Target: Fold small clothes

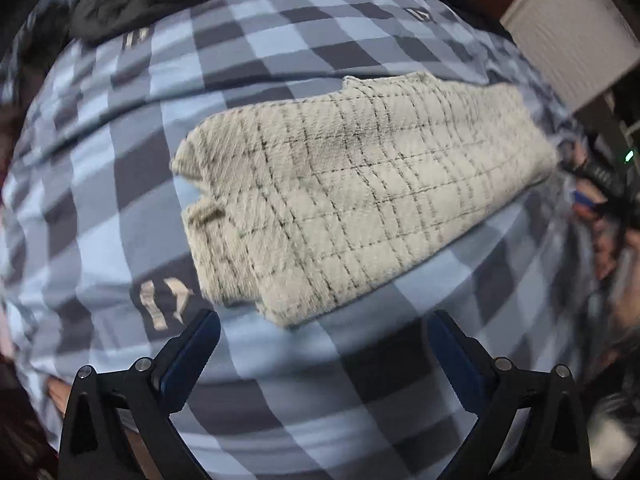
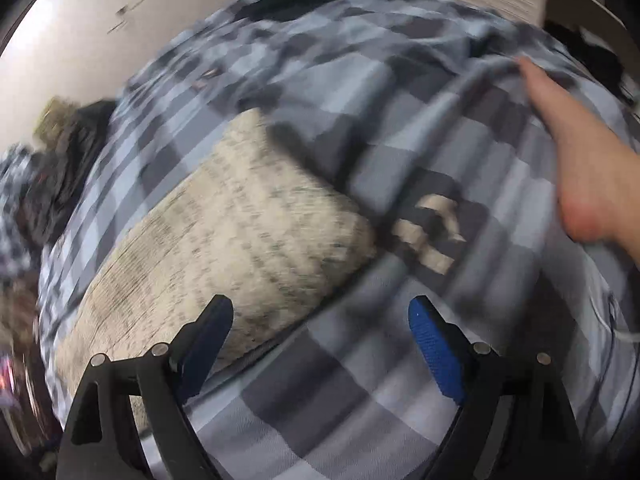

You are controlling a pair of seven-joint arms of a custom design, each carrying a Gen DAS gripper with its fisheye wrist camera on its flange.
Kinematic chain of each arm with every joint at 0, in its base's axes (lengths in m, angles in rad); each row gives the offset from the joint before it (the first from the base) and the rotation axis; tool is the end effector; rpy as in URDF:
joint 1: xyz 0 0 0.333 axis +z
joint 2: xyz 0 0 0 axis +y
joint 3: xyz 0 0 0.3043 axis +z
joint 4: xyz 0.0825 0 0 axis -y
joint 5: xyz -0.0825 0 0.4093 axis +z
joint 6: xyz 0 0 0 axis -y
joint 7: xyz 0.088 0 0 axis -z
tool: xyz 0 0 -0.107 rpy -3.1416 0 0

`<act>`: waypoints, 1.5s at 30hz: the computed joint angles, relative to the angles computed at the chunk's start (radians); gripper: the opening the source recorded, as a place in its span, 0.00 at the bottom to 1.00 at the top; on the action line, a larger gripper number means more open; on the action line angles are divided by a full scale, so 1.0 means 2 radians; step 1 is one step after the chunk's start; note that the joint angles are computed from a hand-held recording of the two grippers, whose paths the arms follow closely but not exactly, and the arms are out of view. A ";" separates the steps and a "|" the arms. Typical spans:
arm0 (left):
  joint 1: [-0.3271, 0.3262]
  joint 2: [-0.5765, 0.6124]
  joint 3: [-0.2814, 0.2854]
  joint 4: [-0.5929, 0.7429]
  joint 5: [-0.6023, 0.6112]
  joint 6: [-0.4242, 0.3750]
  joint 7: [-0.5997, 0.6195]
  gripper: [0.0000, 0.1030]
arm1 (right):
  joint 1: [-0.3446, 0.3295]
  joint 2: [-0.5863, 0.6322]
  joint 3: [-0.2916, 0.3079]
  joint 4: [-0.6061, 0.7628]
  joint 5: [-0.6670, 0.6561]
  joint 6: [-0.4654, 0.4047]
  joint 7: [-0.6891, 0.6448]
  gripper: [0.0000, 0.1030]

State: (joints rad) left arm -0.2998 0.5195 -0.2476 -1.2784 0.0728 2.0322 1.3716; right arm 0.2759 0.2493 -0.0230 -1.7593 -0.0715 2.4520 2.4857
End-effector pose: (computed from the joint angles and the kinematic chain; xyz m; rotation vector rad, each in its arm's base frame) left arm 0.6616 -0.3512 0.4693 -1.7859 2.4882 -0.3815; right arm 0.6640 0.1728 0.4499 -1.2474 2.4086 -0.2066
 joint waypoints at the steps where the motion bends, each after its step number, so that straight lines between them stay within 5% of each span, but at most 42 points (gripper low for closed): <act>1: -0.022 0.000 0.012 -0.006 0.048 0.015 -0.005 1.00 | 0.006 -0.007 -0.007 -0.003 -0.017 -0.019 0.027 0.85; 6: -0.105 0.025 0.068 0.018 0.264 0.040 0.001 1.00 | -0.017 -0.038 0.006 -0.060 0.043 0.053 0.016 0.85; 9: -0.135 0.016 0.096 -0.005 0.383 0.083 -0.050 1.00 | -0.049 -0.031 0.040 -0.074 0.201 0.109 -0.097 0.85; 11: -0.108 0.002 0.070 -0.025 0.357 0.137 -0.039 1.00 | -0.058 -0.022 0.055 -0.071 0.284 0.126 -0.157 0.85; 15: -0.087 0.019 0.046 -0.005 0.297 0.154 -0.008 1.00 | -0.052 0.004 0.050 -0.039 0.306 0.092 -0.191 0.85; 21: -0.073 0.099 0.014 0.118 0.146 0.050 0.048 1.00 | -0.076 0.029 0.073 -0.026 0.427 0.105 -0.265 0.85; 23: -0.068 0.102 0.011 0.123 0.117 0.042 0.055 1.00 | -0.088 0.032 0.085 -0.031 0.493 0.114 -0.304 0.85; 29: -0.075 0.104 0.030 0.125 0.104 0.038 0.024 1.00 | -0.087 0.019 0.078 -0.051 0.555 0.125 -0.346 0.85; 33: -0.076 0.116 0.038 0.139 0.110 0.026 0.008 1.00 | -0.076 -0.023 0.079 -0.096 0.619 0.181 -0.371 0.85; 45: -0.067 0.120 0.042 0.140 0.109 0.009 -0.025 1.00 | -0.073 0.035 0.075 -0.034 0.628 0.149 -0.406 0.85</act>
State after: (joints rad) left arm -0.4337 0.7594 -0.1628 -0.9994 0.2902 2.0497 1.3213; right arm 0.1297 0.3189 0.1271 -1.8280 1.1852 2.7506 1.6744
